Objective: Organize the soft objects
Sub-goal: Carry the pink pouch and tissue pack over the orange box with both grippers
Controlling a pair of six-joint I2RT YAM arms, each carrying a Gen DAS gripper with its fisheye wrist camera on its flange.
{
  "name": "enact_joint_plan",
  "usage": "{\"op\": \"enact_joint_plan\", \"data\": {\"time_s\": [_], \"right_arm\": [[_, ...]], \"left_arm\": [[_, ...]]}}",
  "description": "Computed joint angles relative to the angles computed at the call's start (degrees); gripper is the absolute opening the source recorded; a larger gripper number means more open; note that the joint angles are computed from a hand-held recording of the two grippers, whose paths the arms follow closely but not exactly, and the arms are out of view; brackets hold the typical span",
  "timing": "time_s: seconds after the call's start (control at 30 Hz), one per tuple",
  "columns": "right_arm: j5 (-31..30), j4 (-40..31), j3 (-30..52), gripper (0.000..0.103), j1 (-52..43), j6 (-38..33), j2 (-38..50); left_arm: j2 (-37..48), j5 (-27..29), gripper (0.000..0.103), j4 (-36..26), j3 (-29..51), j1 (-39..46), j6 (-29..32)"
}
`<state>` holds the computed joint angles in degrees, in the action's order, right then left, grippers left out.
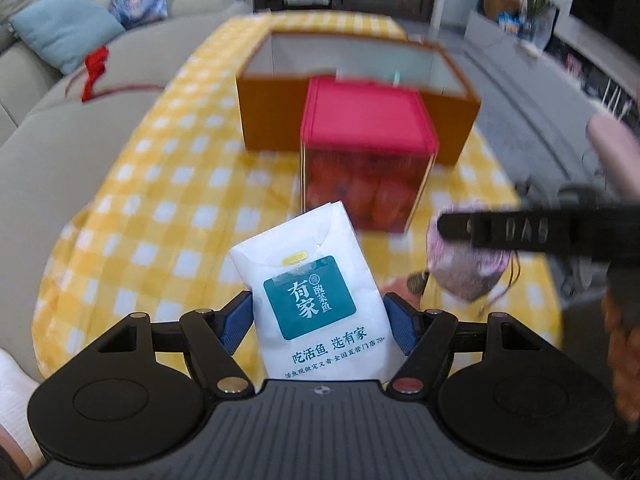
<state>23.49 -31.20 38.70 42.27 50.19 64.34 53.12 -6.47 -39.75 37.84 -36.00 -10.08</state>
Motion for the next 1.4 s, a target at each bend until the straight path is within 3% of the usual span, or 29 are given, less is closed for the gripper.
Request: {"op": "enact_joint_plan", "data": {"time_s": [0.1,0.27,0.37,0.53,0.67,0.77,0.93,1.1,1.27,1.4], "right_arm": [[3.95,-4.18,2.85,0.047,1.85,-0.05,-1.09],[8.91,-8.49,5.62,0.047,3.25,0.18,-4.94],[9.93,-10.34,7.74,0.047,2.09,-1.89,-7.34],[10.37,-11.84,12.93,0.047,-3.53,-9.60,-8.35],[8.39,-10.31,17.19,0.047,-11.34,-18.35,-6.34],[6.83,-7.20,20.66,0.047,-17.19,-25.01,-3.56],[2.44,-1.83,28.19,0.047,-25.26,-34.20,3.82],[0.76,3.81,34.03,0.047,-29.99,-39.76,12.98],[-3.20,10.74,37.22,0.047,-33.46,-39.24,22.48],[-7.54,11.55,44.04,0.047,-35.01,-38.42,33.34]], "left_arm": [[-1.23,-3.78,0.081,-1.18,3.25,-1.46,1.82],[2.09,-2.47,0.081,-3.11,10.49,0.50,1.18],[4.39,-6.81,0.081,-1.52,13.31,-0.78,1.78],[8.00,-6.06,0.082,1.87,17.68,1.44,4.02],[11.71,-9.03,0.081,6.76,20.14,3.30,5.97],[15.70,-9.04,0.081,10.81,22.85,5.63,6.48],[25.08,-4.60,0.081,16.12,29.89,10.57,9.25],[35.06,-1.58,0.082,19.41,37.14,12.73,10.90],[47.62,-0.14,0.082,15.78,46.86,12.33,13.34],[58.33,-1.80,0.082,13.53,55.10,11.43,14.29]]}}
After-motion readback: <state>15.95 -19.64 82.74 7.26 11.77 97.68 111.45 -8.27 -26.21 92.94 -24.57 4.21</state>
